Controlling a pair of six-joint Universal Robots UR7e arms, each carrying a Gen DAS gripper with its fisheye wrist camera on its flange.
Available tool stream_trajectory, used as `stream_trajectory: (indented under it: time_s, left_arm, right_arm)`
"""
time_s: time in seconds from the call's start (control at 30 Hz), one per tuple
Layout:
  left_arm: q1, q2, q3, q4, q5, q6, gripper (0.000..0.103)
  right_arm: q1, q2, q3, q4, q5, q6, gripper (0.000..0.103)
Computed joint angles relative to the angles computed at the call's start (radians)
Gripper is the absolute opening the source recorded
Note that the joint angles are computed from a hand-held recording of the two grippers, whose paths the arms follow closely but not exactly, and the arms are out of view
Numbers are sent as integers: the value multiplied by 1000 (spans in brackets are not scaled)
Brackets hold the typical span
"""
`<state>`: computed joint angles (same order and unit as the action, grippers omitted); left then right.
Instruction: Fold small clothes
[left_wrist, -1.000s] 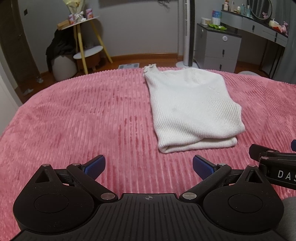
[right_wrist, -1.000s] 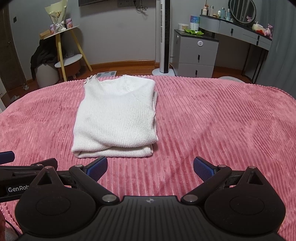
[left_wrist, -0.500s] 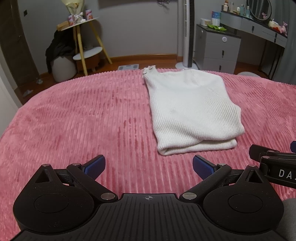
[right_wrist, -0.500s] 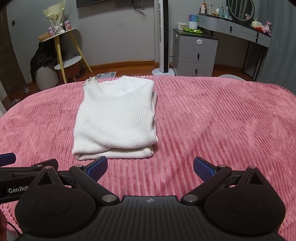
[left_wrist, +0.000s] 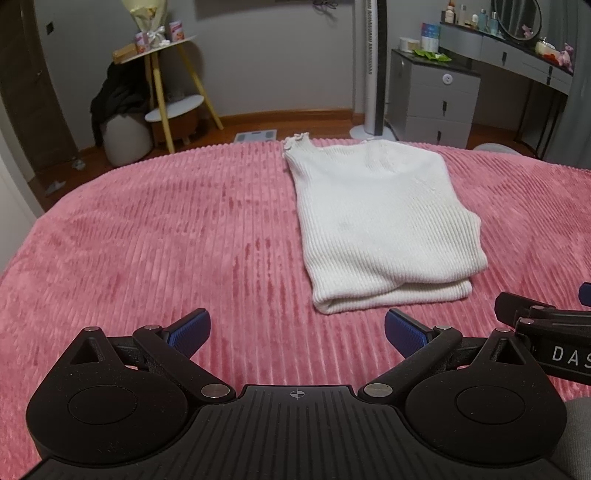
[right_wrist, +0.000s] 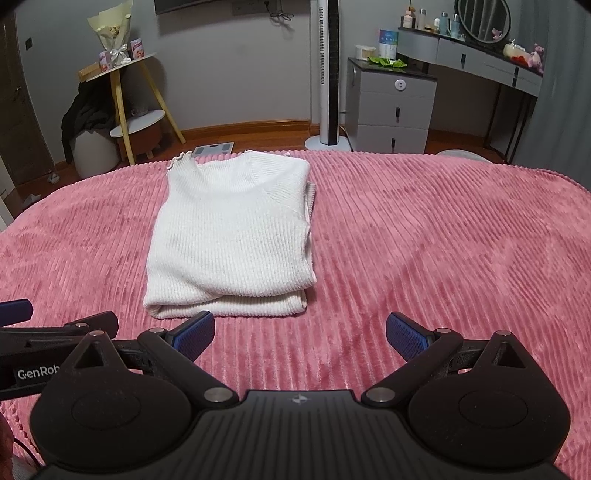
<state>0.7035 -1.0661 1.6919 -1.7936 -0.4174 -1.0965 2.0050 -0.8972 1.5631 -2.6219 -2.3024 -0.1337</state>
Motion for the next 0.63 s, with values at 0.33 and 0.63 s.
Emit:
stream_trajectory:
  time_s: [0.33, 0.63]
  left_arm:
    - [-3, 1, 17, -54, 17, 52, 103]
    - [-1, -3, 20, -60, 4, 53, 103]
  right_arm:
    - [0, 1, 2, -18, -15, -14, 99]
    - [2, 1, 4, -23, -22, -21, 99]
